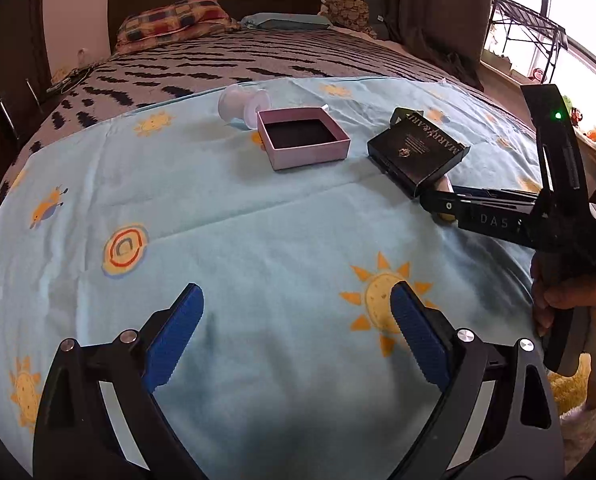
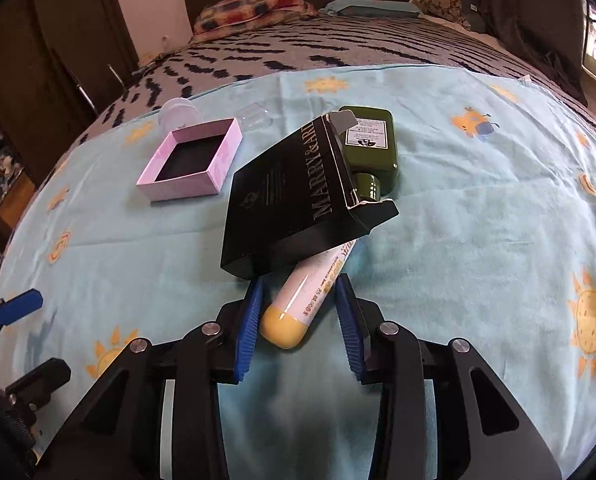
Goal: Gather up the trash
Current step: 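Grasp the white-yellow tube with the right gripper while the left grasps the pink box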
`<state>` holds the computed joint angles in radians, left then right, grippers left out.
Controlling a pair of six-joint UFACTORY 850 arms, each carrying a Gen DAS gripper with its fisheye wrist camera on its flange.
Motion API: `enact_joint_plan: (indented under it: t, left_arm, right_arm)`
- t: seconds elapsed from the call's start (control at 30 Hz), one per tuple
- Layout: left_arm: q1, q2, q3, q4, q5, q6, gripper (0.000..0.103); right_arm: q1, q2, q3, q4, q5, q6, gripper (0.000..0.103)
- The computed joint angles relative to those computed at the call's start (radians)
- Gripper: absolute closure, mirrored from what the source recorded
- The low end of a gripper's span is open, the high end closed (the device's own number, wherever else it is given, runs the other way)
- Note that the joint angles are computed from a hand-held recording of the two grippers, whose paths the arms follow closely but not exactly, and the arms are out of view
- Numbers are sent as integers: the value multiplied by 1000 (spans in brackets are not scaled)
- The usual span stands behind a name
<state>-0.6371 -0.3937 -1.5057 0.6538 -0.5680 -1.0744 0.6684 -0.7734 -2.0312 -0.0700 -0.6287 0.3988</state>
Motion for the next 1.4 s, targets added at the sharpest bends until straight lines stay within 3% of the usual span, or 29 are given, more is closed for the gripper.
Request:
enact_joint_plan:
  t: [0.2, 0.3, 0.7, 0.97, 1.03, 1.07, 1.2, 1.4]
  left_arm:
    - [22, -70, -101, -18, -22, 50, 14]
    - [33, -104, -153, -27, -33, 62, 14]
    - [63, -314, -456, -110, -116, 191, 13]
    - [80, -482, -698, -169, -231, 240, 14]
    - [86, -504, -737, -188, -241, 252, 19]
    - [87, -512, -750, -191, -251, 253, 27]
    - [88, -478, -703, -199, -225, 255, 27]
    - [49, -325, -501, -104, -159, 181, 27]
  right_arm:
    - [1, -30, -47, -19, -26, -7, 68]
    - [-7, -25, -41, -8, -18, -24, 80]
    - [-53, 170, 234, 42, 115, -117, 81]
    - [-67, 216, 303, 146, 165, -221, 81]
    - [-66, 214, 302, 159, 169, -237, 81]
    - [-67, 213, 301, 166, 169, -243, 81]
    - [-61, 223, 311, 164, 178, -246, 81]
    - [-40, 283, 371, 91, 205, -184, 81]
